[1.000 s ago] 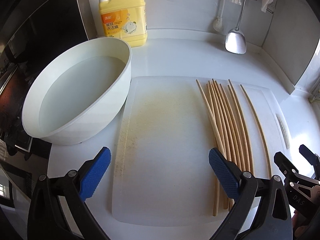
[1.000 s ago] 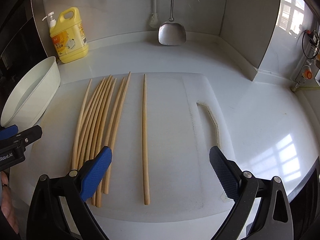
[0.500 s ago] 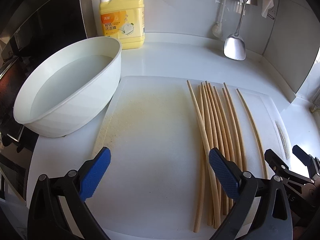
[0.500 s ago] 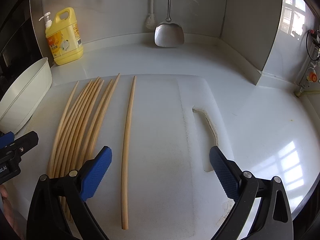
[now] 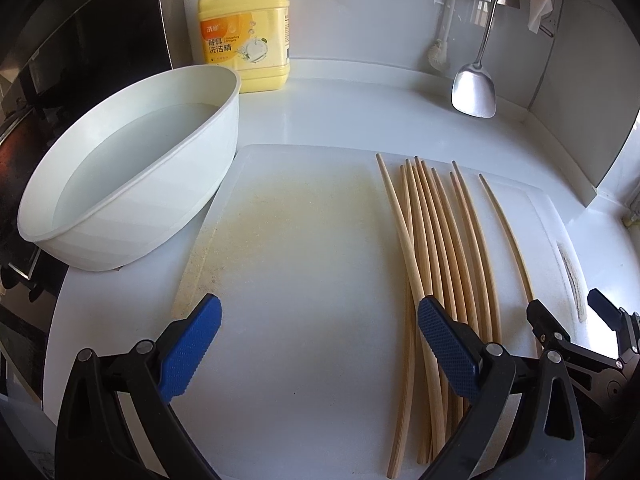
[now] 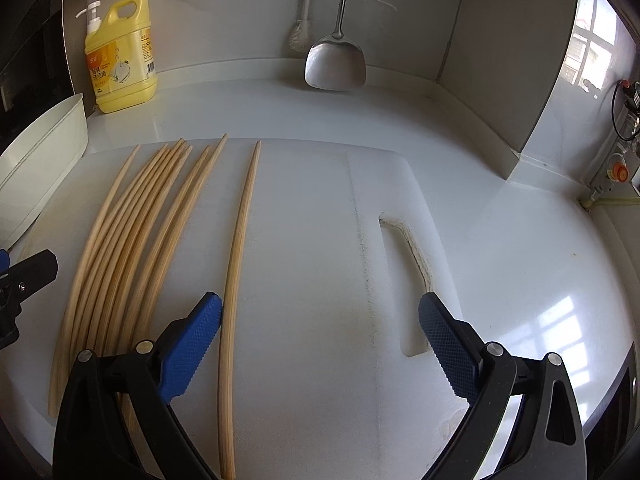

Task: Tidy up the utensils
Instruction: 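Move both tools toward the chopsticks and open around one chopstick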

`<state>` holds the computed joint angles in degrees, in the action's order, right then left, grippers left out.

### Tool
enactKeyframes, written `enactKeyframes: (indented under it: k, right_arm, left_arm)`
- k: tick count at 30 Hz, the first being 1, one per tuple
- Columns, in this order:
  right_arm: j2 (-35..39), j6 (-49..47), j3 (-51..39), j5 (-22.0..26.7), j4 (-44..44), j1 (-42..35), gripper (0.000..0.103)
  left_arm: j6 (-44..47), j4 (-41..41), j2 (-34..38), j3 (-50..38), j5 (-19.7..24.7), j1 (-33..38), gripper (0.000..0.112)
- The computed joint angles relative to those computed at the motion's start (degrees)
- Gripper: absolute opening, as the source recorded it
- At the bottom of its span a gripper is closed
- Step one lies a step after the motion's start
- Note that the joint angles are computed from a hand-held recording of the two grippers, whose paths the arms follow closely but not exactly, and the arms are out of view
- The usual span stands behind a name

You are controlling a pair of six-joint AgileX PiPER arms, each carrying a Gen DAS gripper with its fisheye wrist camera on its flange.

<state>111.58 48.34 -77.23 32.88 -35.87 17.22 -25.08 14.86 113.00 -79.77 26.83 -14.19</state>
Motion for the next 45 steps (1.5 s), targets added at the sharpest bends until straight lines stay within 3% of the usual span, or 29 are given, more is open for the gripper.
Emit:
enactKeyframes:
  k: [7, 18, 33, 42, 45]
  right_arm:
    - [-1.05, -0.55, 1.81, -1.76, 1.41, -1.41, 0.094]
    - [-1.42, -0.6, 2.38, -2.11, 1.58, -1.59, 0.094]
    - [0.86, -1.76, -1.29, -0.9, 1.86, -1.23, 0.094]
    - [2.9, -1.77, -4.14, -0.28, 0.87, -0.9, 0.092]
    - [3.1, -1.05, -4.26, -0.55, -0.54, -0.48, 0.087]
  left_arm:
    - [1.64, -1.66, 1.37, -1.77, 0.15, -0.83, 0.097]
    - [-5.62, 7.5, 4.04, -3.25, 0.79, -2.26, 0.097]
    - [-4.9, 5.83, 5.66, -4.68, 1.1, 1.7, 0.097]
    - [-2.24, 4.33, 5.44, -3.22, -2.32, 2.63, 0.096]
    - [-1.81, 4.88, 4.8, -1.74, -4.74, 2.41, 0.087]
